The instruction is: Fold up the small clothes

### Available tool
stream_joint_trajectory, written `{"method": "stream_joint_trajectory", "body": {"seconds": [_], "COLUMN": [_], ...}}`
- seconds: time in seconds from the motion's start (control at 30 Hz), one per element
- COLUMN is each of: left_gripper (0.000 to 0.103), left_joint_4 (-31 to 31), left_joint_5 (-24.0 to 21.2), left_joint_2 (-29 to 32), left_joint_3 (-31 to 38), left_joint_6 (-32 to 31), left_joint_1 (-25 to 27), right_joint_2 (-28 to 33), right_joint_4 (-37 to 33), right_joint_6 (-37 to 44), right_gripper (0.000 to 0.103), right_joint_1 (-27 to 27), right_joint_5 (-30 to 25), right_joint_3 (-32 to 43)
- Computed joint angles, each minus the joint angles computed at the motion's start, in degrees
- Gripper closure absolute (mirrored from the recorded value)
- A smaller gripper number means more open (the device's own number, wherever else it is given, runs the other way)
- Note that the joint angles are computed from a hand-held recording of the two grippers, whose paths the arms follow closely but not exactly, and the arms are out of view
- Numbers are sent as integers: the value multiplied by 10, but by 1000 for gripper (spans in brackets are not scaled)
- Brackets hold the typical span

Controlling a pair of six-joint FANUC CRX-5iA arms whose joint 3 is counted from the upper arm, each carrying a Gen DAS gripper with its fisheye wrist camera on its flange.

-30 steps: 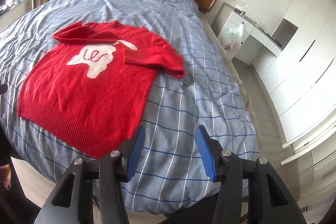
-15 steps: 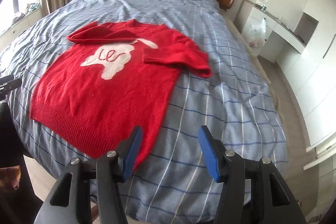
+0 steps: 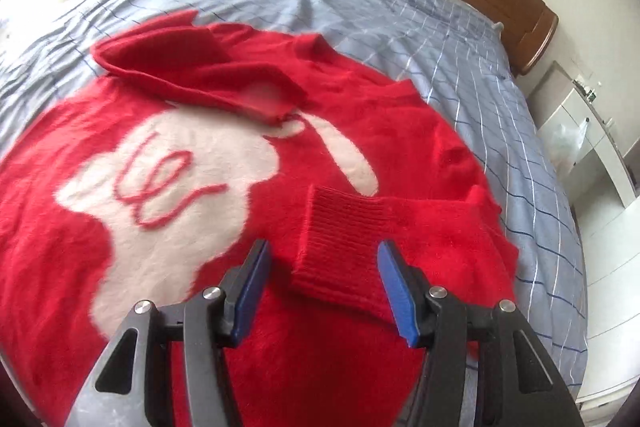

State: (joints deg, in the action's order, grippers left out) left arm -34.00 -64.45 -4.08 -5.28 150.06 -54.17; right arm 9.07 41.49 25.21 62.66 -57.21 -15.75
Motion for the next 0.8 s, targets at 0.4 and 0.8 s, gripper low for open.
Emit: {"method": "stream_joint_trajectory", "body": {"seconds": [0.4, 0.8], "left_gripper": [27, 27], "left_joint_4": [23, 0], "left_joint_5": [10, -26], "left_joint_2": [0, 28], "left_joint_3": [-17, 32], "left_joint_6": [3, -21], "left_joint_1": [16, -19], "right_joint_2": [-398, -743], "right_joint_4": [49, 24], "right_joint_6": [-373, -714], "right_gripper": [95, 95], "right_joint_1": [-11, 277], "right_joint_5": [-138, -449], "right_joint_3": [-254, -431]}}
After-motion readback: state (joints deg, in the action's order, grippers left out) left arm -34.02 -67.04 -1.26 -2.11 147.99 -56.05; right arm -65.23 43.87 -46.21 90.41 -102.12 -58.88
